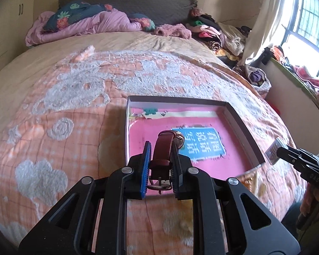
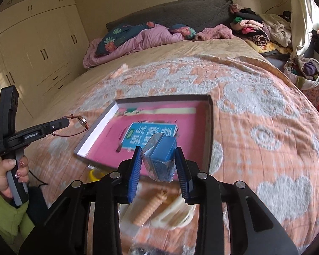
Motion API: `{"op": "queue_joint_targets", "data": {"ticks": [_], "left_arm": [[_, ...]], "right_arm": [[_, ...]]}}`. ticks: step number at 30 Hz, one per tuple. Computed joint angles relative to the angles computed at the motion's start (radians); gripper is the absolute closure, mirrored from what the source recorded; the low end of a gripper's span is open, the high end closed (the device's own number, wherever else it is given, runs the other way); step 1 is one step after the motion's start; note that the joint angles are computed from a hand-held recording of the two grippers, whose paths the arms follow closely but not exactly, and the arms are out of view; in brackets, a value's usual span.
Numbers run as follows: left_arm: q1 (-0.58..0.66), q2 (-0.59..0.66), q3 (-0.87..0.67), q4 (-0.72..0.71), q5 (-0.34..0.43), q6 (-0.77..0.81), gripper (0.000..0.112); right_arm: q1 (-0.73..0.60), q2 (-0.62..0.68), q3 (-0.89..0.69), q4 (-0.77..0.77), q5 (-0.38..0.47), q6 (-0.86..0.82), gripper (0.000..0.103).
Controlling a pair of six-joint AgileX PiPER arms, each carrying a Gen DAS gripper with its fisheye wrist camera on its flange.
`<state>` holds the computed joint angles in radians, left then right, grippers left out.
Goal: Organize jewelry
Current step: 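Lower the watch strap and blue box into the pink box and release both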
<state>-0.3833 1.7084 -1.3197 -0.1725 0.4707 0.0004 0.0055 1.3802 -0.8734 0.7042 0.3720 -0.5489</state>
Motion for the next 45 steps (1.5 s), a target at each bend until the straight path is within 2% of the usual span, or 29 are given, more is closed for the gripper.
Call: {"op": "queue_joint_targets", "data": {"ticks": [7,13,27,29,31,37,38,40,42,45], "left_arm": [[-0.020,0.099,-0.080,0.064,-0.001,-0.070,0.102],[-0.035,0.161,-0.112,0.094,-0.008,-0.111,0.102],[-0.037,0.230,-0.170,0.145,0.008,-0.155,0.102],[-0.038,0.232,-0.172,0.148,0.010,-0.158,0.102],[-0.038,0.230,-0.170,0.148,0.006,-0.158,0.102],[-0.040,0.215,-0.157,0.152,0.003,-0.160,0.100],[-0.040,0.208,-0.155,0.150,0.002,-0.158,0.098],[-0.039,0.188,-0.139,0.158,-0.006,-0.168,0.083],[-0.037,0.165,-0.125,0.158,-0.009,-0.171,0.079],[-0.034,0.126,-0.099,0.153,-0.016,-0.175,0.066]], "right_arm": [[-0.011,0.115,-0.081,-0.059,-0.017,0.066,0.073],[-0.005,0.197,-0.128,-0.191,-0.041,0.214,0.073],[0.007,0.284,-0.165,-0.373,-0.046,0.422,0.072],[0.002,0.278,-0.154,-0.340,-0.050,0.398,0.068],[-0.001,0.257,-0.135,-0.323,-0.064,0.393,0.050],[-0.015,0.159,-0.068,-0.200,-0.089,0.297,0.029],[-0.017,0.135,-0.053,-0.196,-0.094,0.298,0.027],[-0.028,0.091,-0.028,-0.146,-0.092,0.254,0.023],[-0.034,0.057,-0.017,-0.136,-0.084,0.249,0.021],[-0.039,-0.007,0.013,-0.119,-0.078,0.233,0.017]]}}
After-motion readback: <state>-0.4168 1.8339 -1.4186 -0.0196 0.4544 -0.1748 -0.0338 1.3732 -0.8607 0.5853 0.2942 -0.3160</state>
